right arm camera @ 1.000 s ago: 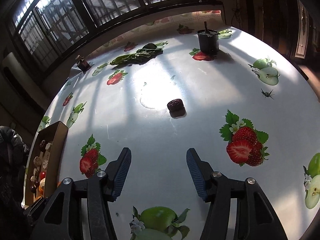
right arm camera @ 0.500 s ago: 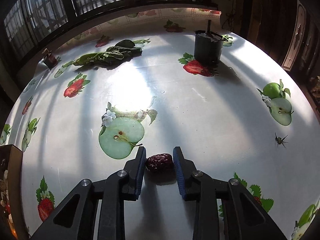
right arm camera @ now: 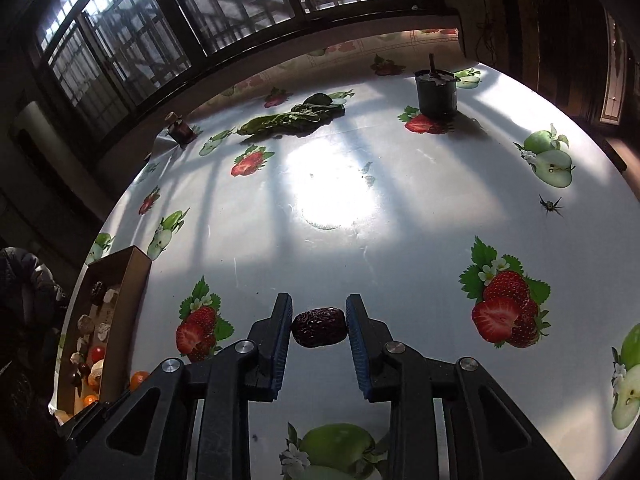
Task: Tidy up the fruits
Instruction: 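Carry the mandarin and date into the box and open both tools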
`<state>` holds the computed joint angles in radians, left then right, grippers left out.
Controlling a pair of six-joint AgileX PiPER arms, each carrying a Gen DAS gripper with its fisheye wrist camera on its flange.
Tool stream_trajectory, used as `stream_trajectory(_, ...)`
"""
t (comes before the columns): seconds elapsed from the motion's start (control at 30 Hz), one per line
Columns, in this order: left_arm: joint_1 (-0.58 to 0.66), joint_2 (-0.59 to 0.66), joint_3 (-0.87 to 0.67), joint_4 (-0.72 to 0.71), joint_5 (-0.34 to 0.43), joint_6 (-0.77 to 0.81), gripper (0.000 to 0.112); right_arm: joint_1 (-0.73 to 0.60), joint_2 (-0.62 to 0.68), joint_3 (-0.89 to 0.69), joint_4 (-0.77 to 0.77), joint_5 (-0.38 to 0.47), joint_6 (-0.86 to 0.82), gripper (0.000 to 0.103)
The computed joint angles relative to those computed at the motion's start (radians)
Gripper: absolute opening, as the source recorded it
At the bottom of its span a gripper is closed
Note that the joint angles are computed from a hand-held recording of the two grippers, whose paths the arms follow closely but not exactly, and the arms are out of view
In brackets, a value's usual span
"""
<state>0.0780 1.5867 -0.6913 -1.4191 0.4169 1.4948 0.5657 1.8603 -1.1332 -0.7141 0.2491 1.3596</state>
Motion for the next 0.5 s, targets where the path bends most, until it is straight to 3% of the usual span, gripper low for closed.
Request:
stream_trajectory(0.2, 0.16, -0.109, 0.032, 0.095, 0.093, -0.031, 0.03, 0.16, -0.037, -0.012, -0.189, 0.027, 0.19, 0.03)
stream_trajectory(0.33, 0.318, -0.117, 0.019, 0.164, 0.153, -0.055, 0.03, 0.276, 0.0, -0.086, -0.282, 0.098, 0.258, 0.03)
stream_trajectory(0.5, 0.47, -0.074, -0.023, 0.228, 0.166, -0.066, 0.03, 0.344, 0.11, -0.241, -0.12, 0.076, 0.062, 0.03)
